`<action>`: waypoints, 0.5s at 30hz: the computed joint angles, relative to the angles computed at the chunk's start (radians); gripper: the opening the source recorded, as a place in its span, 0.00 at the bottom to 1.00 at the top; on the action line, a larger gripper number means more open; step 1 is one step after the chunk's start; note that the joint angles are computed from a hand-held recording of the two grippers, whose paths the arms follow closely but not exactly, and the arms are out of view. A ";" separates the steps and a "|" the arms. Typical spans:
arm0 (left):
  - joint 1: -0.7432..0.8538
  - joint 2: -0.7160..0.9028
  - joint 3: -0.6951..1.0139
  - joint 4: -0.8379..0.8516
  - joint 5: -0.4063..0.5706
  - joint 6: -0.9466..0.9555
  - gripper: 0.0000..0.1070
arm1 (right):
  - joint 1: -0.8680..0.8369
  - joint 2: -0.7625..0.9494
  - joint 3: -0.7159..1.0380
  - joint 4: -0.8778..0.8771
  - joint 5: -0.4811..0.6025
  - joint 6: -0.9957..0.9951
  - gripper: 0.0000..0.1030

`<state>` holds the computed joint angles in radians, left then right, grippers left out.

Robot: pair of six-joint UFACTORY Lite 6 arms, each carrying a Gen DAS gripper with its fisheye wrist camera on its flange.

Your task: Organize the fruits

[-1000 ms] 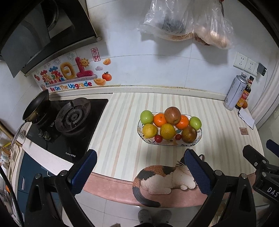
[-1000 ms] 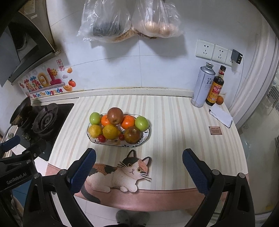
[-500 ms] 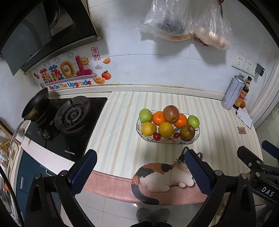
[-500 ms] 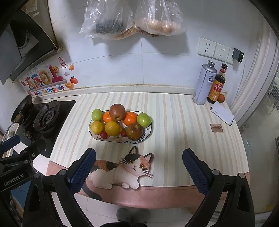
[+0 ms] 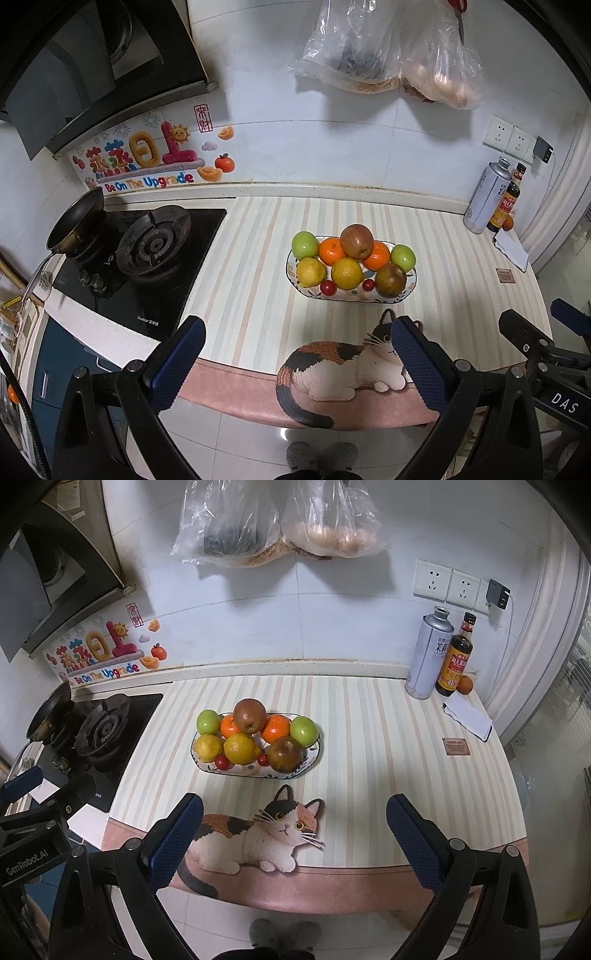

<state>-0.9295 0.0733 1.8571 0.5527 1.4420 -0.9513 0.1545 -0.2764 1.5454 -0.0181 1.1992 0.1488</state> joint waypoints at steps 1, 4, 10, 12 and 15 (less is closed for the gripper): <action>-0.009 0.001 0.005 0.004 0.007 -0.005 0.96 | -0.005 -0.002 0.002 0.006 0.003 -0.005 0.98; -0.029 0.002 0.018 0.014 0.024 -0.013 0.96 | -0.008 -0.007 0.008 0.012 0.009 -0.008 0.98; -0.047 0.009 0.041 0.028 0.038 -0.019 0.96 | -0.013 -0.018 0.006 0.017 0.015 -0.014 0.98; -0.050 0.010 0.043 0.030 0.040 -0.022 0.96 | -0.015 -0.020 0.007 0.021 0.016 -0.014 0.98; -0.054 0.011 0.048 0.033 0.041 -0.024 0.96 | -0.015 -0.022 0.012 0.020 0.020 -0.014 0.98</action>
<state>-0.9836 0.0838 1.9051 0.5862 1.4830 -0.9756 0.1394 -0.2984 1.5569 0.0022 1.2190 0.1353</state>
